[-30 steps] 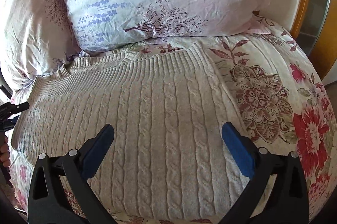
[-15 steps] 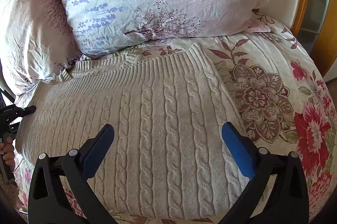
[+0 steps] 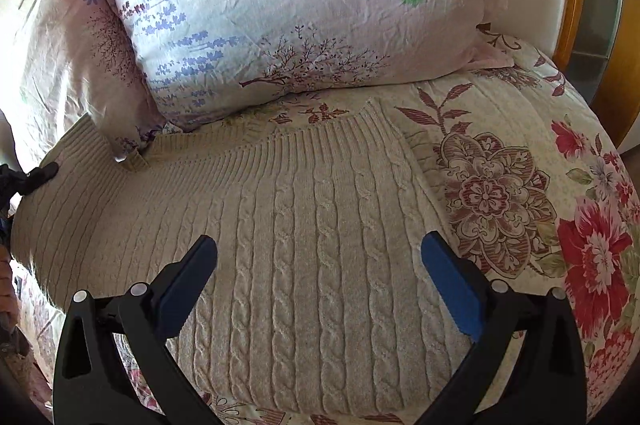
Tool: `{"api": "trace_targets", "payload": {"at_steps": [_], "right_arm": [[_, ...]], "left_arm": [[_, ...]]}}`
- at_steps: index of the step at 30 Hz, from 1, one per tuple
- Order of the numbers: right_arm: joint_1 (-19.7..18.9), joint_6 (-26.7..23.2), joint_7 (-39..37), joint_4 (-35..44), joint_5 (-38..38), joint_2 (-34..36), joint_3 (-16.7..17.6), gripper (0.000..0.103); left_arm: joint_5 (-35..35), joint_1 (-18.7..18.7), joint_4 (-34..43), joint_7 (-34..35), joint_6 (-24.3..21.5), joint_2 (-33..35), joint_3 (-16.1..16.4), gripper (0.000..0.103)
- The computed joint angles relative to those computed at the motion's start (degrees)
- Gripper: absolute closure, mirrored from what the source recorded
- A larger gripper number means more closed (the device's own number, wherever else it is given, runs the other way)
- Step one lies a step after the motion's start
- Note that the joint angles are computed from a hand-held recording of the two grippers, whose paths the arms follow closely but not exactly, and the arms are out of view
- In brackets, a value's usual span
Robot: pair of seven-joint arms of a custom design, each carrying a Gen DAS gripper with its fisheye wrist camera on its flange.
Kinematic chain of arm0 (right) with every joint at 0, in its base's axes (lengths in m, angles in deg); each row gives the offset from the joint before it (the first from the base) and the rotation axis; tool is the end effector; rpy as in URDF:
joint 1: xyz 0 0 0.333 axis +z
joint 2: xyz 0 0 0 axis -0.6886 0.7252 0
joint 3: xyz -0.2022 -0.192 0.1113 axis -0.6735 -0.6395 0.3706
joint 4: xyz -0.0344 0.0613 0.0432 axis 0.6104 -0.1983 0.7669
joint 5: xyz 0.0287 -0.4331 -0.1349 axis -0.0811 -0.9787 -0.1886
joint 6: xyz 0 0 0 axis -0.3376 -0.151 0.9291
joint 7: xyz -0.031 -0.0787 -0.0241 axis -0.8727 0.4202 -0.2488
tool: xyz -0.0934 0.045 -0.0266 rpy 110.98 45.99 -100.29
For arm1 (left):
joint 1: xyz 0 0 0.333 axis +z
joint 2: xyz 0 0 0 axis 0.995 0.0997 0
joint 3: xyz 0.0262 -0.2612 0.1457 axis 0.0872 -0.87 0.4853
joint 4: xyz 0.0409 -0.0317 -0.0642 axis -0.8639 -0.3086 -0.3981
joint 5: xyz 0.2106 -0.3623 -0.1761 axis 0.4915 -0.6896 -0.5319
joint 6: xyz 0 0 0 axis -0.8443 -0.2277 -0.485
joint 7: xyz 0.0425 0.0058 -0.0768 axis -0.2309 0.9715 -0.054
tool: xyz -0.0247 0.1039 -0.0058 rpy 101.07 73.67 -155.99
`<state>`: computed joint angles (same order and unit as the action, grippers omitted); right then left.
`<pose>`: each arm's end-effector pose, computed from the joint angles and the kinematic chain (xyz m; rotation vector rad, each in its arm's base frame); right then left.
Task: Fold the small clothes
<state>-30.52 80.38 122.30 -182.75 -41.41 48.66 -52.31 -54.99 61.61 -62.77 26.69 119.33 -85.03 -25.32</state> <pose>0.5401 0.1520 0.5411 -1.7650 1.6404 -0.3570 0.5169 -0.1582 0.5896 2.2617 -1.1661 1.4937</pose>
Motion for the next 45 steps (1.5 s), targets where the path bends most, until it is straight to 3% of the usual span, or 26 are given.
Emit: {"api": "trace_targets", "payload": {"at_steps": [7,13,18,24,25,26,30,31,32,34,36,39,45], "right_arm": [[0.0,0.9,-1.5,-1.6,2.9,-1.7,-1.7,0.001],[-2.2,1.4,0.0,-4.5,3.6,-4.2,-2.5,0.001],[-4.5,1.3,2.3,-7.2,3.9,-6.1,-3.3,0.001],[-5.0,1.2,2.5,-8.8,5.6,-7.3,-4.7,0.001],[-5.0,1.1,2.3,-8.7,6.0,-7.3,-4.9,0.001],[-4.9,0.9,2.1,-8.7,6.4,-7.3,-5.1,0.001],[-2.8,1.2,-1.4,-7.6,11.5,-7.1,-7.8,0.001],[-1.1,1.1,-4.0,-6.9,14.6,-6.9,-9.5,0.005],[0.8,0.6,-7.2,-6.0,18.4,-6.6,-11.4,0.010],[4.4,-2.3,-14.3,-3.7,26.9,-6.1,-15.0,0.027],[5.8,-7.1,-18.4,-0.7,31.9,-4.6,-16.6,0.034],[5.2,-15.6,-19.5,3.8,33.8,-1.5,-16.6,0.036],[-0.4,-25.1,-9.6,6.1,31.0,1.5,-12.5,0.036]], "left_arm": [[-10.8,-3.4,12.2,8.2,-1.3,10.0,-1.1,0.092],[-16.1,-1.9,24.7,11.1,-5.4,21.0,-5.8,0.092],[-12.9,0.1,33.7,9.0,-9.4,29.5,-10.4,0.092],[-1.4,1.5,41.3,0.5,-14.6,37.5,-14.2,0.091],[-0.5,1.8,42.6,-0.9,-15.4,38.8,-14.9,0.090],[-1.1,2.4,44.0,-1.2,-15.9,40.1,-15.9,0.080],[-11.3,7.7,44.4,9.3,-15.0,40.0,-21.8,0.051],[-10.8,8.8,45.4,10.4,-13.8,40.2,-23.3,0.040],[-11.3,8.9,44.3,12.0,-12.8,38.7,-22.9,0.034],[-6.6,9.0,41.4,11.2,-11.0,35.1,-21.9,0.030],[3.7,8.1,37.9,5.2,-9.6,31.5,-19.6,0.027],[13.8,7.9,33.5,-2.1,-9.1,27.6,-17.7,0.027],[21.6,7.7,22.0,-8.6,-9.5,18.3,-14.7,0.027]]}}
